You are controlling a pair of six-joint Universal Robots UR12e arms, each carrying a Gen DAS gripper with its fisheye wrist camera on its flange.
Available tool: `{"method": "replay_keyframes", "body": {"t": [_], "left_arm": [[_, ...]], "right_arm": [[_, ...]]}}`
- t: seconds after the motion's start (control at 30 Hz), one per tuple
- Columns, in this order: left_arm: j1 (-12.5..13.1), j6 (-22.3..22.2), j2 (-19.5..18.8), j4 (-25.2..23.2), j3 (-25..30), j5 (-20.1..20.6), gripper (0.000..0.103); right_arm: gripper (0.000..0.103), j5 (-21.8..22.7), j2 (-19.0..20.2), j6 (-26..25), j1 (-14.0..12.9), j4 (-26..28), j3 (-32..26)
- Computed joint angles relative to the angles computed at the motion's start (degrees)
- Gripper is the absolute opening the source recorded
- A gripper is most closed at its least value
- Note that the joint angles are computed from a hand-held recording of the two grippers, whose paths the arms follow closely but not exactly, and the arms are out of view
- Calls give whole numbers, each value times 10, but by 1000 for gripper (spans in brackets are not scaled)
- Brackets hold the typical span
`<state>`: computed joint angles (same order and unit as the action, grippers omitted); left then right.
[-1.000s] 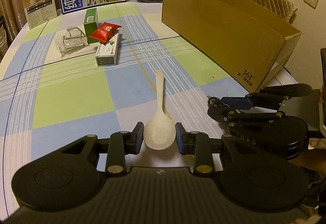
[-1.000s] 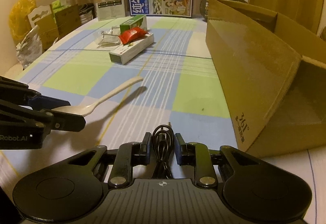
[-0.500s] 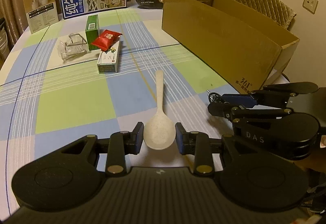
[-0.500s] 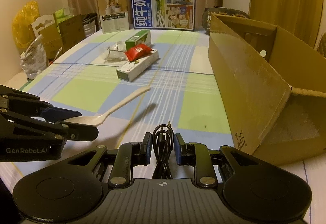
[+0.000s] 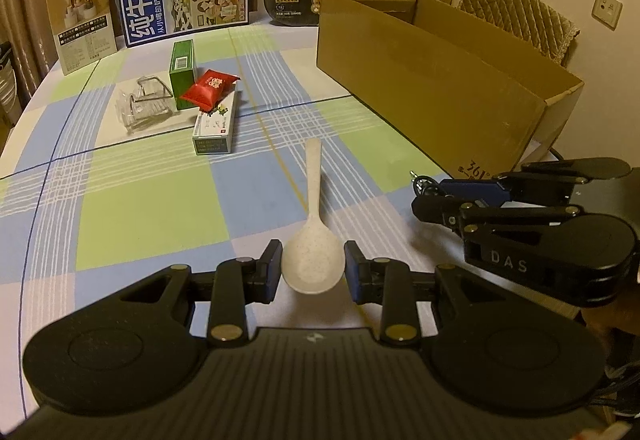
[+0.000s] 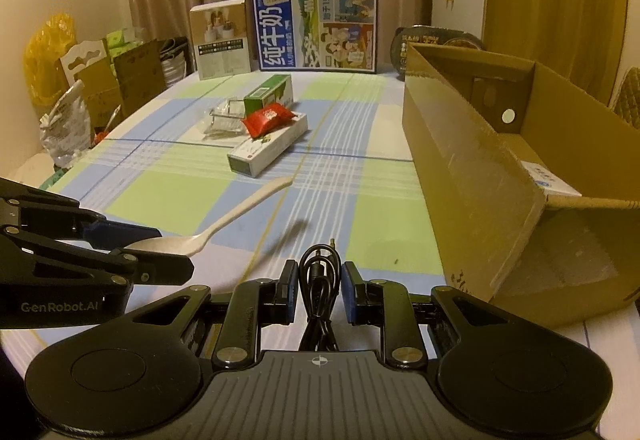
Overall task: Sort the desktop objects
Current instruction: 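Carry the spoon and black cable with both tools over the cardboard box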
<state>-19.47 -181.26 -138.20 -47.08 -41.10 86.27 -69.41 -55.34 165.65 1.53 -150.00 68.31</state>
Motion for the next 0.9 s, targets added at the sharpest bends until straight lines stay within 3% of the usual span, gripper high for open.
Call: {"method": "replay_keyframes", "body": {"t": [0.9], "left_arm": [[-12, -15, -10, 5, 47, 27, 28]], "right_arm": [[20, 31, -11, 25, -14, -65, -11]]}}
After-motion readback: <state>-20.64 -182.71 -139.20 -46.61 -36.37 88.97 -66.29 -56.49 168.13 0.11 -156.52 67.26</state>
